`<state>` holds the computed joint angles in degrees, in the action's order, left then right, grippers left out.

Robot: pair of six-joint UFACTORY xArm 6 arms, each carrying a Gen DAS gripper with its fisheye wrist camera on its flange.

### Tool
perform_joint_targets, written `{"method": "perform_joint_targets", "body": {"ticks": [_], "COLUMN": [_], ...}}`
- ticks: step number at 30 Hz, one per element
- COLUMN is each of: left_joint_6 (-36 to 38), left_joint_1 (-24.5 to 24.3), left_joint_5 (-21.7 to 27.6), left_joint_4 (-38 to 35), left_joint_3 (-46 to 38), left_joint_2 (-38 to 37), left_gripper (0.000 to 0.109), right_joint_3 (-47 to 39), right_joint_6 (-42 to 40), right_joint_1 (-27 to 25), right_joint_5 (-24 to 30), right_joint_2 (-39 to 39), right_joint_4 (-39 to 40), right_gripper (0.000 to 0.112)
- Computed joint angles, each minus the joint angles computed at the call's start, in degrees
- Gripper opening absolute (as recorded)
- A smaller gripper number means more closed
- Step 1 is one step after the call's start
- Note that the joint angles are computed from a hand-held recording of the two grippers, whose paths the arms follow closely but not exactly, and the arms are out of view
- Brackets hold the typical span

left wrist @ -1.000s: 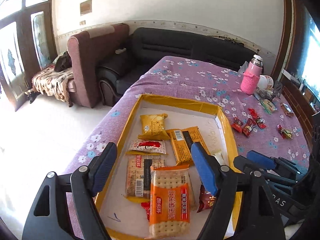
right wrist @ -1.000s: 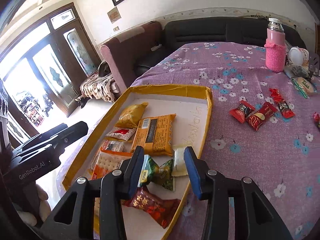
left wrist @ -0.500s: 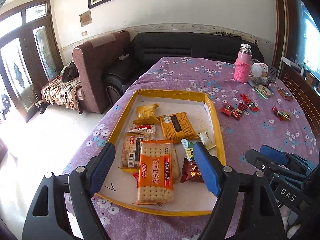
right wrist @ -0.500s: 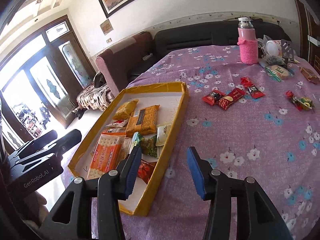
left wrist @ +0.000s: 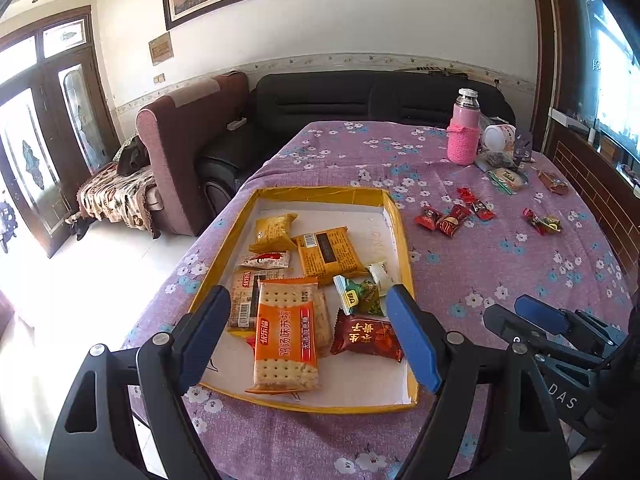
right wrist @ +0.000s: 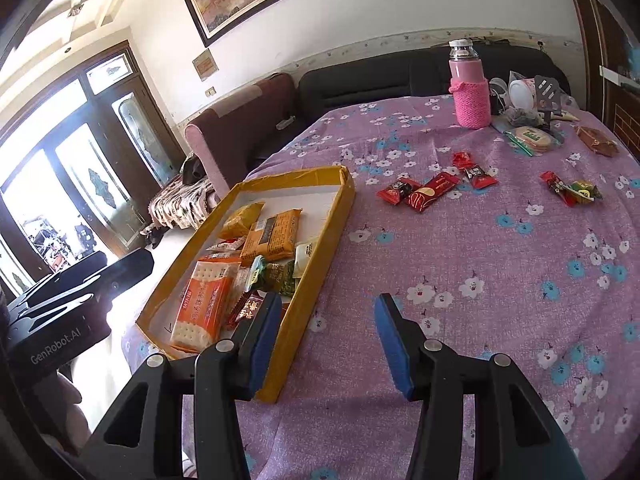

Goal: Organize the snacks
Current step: 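Withdraw both open tools from the tray toward the table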

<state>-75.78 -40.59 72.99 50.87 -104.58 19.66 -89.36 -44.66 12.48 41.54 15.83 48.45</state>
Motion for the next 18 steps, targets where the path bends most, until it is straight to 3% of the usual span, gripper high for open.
{"method": "perform_joint_targets", "body": {"ticks": [10, 18], "left_joint_6": [-0.9, 0.9], "left_joint_1": [-0.7, -1.1], "left_joint_5": [-1.4, -1.3], "left_joint_4": [1.2, 0.6], "left_joint_3": [0.6, -2.3], "left_joint_2": [-0.7, 1.6], "left_gripper": [0.081, 0.081], "right_joint_3": [7.2, 9.0], "right_joint_6": [3.6, 13.9], "right_joint_1": [2.5, 2.0], "right_joint_5": [-16.6, -22.9], "right_joint_2": [-4.2, -4.1], "right_joint_4": [-9.7, -22.9], "right_gripper": [0.055, 0.056]}}
